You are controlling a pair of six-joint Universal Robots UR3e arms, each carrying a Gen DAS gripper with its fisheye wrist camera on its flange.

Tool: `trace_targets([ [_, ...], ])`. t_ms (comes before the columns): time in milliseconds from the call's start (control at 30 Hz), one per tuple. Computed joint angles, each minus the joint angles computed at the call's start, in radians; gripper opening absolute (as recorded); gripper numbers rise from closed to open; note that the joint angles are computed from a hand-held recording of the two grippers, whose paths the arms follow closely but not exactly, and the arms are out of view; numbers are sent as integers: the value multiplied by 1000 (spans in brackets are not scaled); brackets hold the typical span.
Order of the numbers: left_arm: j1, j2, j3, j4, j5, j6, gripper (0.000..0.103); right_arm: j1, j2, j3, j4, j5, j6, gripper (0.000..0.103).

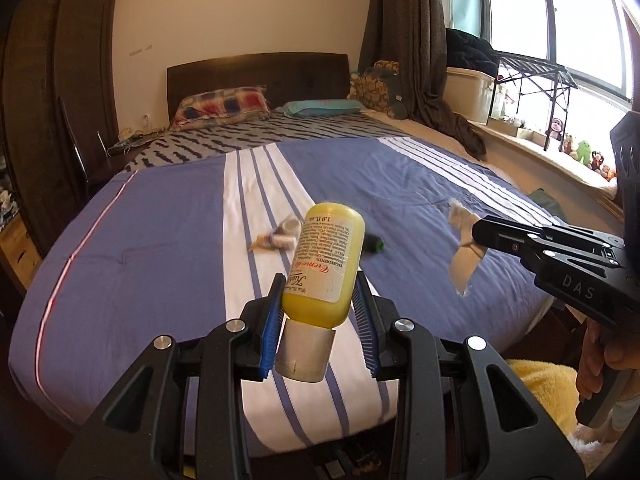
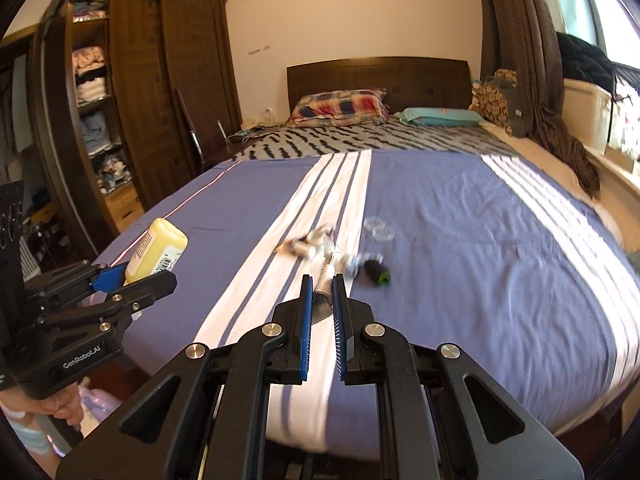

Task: Collect trash
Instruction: 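Drop the yellow tube and white tag into the bin, opening both tools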

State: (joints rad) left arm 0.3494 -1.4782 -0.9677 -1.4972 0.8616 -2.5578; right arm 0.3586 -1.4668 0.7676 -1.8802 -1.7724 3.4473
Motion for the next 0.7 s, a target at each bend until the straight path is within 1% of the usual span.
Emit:
trace_targets([
  [33, 20, 45, -61, -4, -12, 18, 32, 20, -54, 98, -34, -8, 23, 11],
  [133, 92, 195, -262, -45, -40, 106, 32, 87, -143, 283, -88, -53, 89, 11],
  [167, 114, 237, -318, -68, -41, 133, 32, 95, -171, 341, -100, -44, 107, 11],
  [267, 163, 336, -461, -154, -28, 217, 32, 136, -221, 467, -98, -57, 148, 11],
  [367, 149, 393, -608, -135, 47, 244, 32, 149, -262, 593, -96, -37, 188, 11],
  [467, 134, 412, -710, -125, 106, 270, 32, 175, -283, 706, -94, -38, 221, 11],
  [533, 123, 416, -769, -113, 135, 277, 32, 181, -288, 752, -98, -21, 233, 11],
  [600, 109, 416, -828, -71, 168, 270, 32, 161, -305, 830, -121, 30, 233, 11],
  [700, 62, 379, -912, 11, 238, 234, 32, 154, -302, 896, -135, 64, 248, 11],
])
